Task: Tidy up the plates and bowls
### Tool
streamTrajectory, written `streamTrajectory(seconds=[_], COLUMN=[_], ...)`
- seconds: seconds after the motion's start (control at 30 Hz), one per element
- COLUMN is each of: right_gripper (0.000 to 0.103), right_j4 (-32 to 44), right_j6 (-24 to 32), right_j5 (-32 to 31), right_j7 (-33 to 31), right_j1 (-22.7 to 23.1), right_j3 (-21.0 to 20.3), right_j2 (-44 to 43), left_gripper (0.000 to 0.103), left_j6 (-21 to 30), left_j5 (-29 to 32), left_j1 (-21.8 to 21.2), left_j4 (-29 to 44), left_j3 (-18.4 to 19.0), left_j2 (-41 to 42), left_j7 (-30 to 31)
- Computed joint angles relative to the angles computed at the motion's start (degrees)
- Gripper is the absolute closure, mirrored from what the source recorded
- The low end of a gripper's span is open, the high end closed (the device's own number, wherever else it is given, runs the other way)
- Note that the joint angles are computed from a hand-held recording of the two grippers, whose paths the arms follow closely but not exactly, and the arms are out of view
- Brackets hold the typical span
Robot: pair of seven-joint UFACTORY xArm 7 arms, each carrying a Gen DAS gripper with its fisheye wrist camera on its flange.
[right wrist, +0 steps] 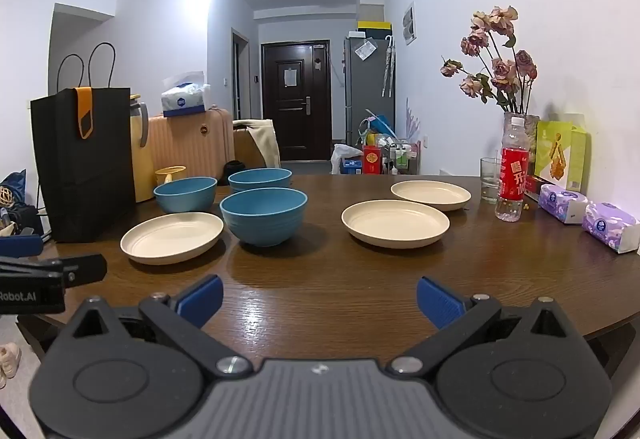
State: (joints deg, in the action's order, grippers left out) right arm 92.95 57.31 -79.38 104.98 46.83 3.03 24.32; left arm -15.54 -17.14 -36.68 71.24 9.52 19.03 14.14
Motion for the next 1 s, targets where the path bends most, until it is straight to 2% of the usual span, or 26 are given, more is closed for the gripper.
streamTrajectory(seconds=[0.03,0.07,0.27,0.3,0.57,0.63,1.0], right_gripper=[0.0,0.0,0.0,0.0,0.0,0.0,0.0], right_j4=[-0.1,0.0,0.1,0.1,0.4,0.3,0.5], right_j6=[0.0,0.0,0.3,0.4,0.4,0.4,0.4], right_j5=[-0.2,-0.1,-0.1,-0.1,-0.1,-0.1,-0.1], right_j7=[0.2,0.2,0.0,0.0,0.0,0.0,0.0], right_j1=[0.0,0.0,0.2,0.2,0.3,0.3,0.4], right_j3=[0.0,0.0,-0.1,-0.1,-0.1,-0.1,-0.2], right_j2=[0.0,0.0,0.1,0.1,0.3,0.3,0.4], left_gripper=[0.0,0.0,0.0,0.0,0.0,0.0,0.0], left_j6=[0.1,-1.4,-1.2,-1.2,-1.5,-1.3,-1.5], left_j5=[-0.2,0.8,-1.6,0.0,0.1,1.1,1.5], left_j1=[-0.3,1.4,0.1,2.6,3.0,4.4,4.4], left_j4=[0.1,-0.3,-0.3,-0.1,0.3,0.3,0.1], left_j3=[0.3,-1.5,-1.1,-3.0,-3.3,-4.4,-4.3], left_j2=[0.1,0.1,-0.2,0.0,0.4,0.2,0.1], left_j7=[0.1,-0.5,1.5,0.1,0.1,-0.4,-0.9])
